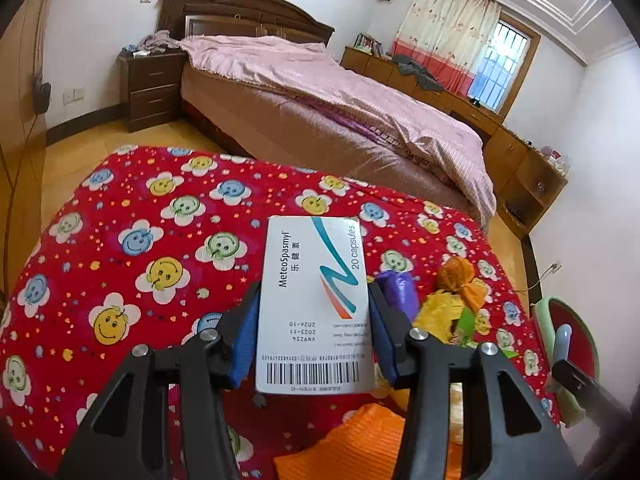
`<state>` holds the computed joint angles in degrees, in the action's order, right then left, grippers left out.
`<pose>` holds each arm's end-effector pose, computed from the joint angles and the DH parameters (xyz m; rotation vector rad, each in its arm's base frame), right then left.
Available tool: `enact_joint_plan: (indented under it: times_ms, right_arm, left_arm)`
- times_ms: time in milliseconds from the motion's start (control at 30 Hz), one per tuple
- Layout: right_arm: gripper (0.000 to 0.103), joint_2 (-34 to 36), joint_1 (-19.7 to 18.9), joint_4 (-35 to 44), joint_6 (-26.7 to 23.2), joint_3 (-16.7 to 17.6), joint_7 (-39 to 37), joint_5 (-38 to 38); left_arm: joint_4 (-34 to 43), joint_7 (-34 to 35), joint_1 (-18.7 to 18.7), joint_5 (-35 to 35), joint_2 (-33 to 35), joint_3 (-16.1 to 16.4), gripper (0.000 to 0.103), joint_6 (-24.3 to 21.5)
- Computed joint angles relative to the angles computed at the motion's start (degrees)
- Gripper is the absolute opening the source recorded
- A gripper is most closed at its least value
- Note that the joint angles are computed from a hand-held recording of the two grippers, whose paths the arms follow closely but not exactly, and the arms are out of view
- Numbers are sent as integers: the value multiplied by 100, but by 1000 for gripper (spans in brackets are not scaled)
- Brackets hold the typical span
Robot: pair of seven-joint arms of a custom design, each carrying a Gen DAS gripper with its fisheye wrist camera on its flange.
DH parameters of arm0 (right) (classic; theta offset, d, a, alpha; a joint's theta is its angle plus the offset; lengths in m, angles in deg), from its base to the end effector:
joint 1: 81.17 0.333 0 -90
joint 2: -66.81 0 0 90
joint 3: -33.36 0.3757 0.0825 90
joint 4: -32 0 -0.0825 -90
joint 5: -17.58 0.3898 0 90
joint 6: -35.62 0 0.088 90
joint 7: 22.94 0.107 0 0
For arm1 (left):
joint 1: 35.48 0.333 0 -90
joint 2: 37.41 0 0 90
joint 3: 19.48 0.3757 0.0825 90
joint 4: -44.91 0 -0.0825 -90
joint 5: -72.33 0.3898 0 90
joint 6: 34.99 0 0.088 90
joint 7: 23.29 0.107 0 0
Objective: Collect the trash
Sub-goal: 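Carry the white medicine box and blue pipe over the bucket with both grippers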
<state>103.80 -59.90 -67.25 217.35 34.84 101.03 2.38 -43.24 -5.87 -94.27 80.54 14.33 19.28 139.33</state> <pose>0.6904 0.3110 0.3450 -1.7349 1.6322 -0.3864 0.6762 -0.4294 0.3121 -2.0628 1.4190 -0.9870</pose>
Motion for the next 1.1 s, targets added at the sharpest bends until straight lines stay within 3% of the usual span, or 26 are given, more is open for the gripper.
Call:
enact_joint_plan:
  times_ms: [167,667,1100]
  right_arm:
    - [15,-363,117,-541,360,-204,95,-5]
    - [15,-1080,473,-1802,1287,-713,48,399]
    - [15,-1476,421,-2555,1785,-795,-431,1129]
  left_arm:
    - [-36,115,-47,49,-137,-69,50,61]
    - [-342,577,-648,-283,-482,20,50,364]
    - [248,1176,-334,-473,-417,-710,50,255]
